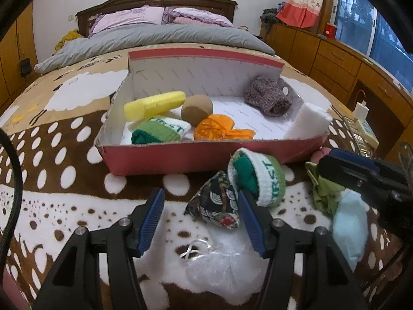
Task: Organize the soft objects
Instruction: 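Lower the left gripper onto the dark floral pouch and close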
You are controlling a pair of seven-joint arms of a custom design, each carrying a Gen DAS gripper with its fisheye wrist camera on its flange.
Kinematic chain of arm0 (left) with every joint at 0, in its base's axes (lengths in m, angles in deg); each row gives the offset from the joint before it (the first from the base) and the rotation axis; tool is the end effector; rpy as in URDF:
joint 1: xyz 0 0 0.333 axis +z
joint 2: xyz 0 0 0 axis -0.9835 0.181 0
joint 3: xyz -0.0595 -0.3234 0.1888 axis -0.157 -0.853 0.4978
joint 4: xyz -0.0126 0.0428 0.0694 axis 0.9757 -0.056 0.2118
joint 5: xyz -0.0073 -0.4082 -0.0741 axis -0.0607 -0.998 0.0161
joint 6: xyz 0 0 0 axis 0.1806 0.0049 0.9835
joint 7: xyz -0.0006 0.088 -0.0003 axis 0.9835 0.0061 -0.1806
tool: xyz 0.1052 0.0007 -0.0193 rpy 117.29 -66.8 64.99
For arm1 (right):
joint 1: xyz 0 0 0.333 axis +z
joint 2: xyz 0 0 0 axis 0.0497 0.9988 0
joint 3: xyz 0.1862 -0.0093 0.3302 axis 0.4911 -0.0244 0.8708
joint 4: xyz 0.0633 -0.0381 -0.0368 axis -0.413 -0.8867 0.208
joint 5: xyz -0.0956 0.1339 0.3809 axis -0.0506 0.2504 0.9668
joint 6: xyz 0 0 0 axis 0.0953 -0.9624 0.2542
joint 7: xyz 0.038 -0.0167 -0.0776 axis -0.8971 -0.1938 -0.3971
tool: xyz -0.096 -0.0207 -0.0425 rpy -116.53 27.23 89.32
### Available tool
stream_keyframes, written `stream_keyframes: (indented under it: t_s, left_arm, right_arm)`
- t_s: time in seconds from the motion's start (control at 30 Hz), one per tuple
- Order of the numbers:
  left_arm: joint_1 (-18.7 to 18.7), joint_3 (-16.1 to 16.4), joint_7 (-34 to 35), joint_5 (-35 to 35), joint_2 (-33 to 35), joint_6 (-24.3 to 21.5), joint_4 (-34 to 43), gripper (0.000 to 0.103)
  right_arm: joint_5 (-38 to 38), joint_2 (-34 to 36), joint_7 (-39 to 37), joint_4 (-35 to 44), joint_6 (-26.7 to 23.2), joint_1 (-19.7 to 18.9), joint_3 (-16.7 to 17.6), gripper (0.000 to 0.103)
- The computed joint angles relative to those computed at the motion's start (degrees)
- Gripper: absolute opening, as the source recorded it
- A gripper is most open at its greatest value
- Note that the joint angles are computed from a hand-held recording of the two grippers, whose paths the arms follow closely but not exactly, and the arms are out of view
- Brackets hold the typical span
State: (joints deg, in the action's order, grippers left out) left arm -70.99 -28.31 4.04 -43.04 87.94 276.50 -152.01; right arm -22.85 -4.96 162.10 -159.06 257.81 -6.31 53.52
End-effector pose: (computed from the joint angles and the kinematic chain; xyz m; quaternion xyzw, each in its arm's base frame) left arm 0.6477 -0.0932 0.3026 -0.5974 0.7194 -0.2999 0.1887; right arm 0.6314 0.1765 0.3526 -0.6992 0.5977 -0.1536 0.3610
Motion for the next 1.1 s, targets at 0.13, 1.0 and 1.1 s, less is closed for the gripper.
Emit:
stream_keyframes:
  t_s: [0.13, 1.0, 1.1]
  left_arm:
    - [4.0, -4.1, -0.3, 0.9, 1.1, -0.1, 0.2, 0.053]
    - [8.6, -4.6, -6.4, 5.4, -1.9, 3.6, -3.3, 0.032]
    - [7.0, -2.5, -7.0, 5.1, -1.9, 3.6, -3.1, 0.032]
  right_arm:
    - [0.2, 0.3, -0.1, 0.3, -0.4, 0.3, -0.3, 0.036]
    - [4.5, 1.9, -4.5, 2.4, -4.5, 1.7, 0.5, 0.052]
    - [6.2, 2.1, -6.1, 3.7, -6.1, 5.4, -2.6, 0.052]
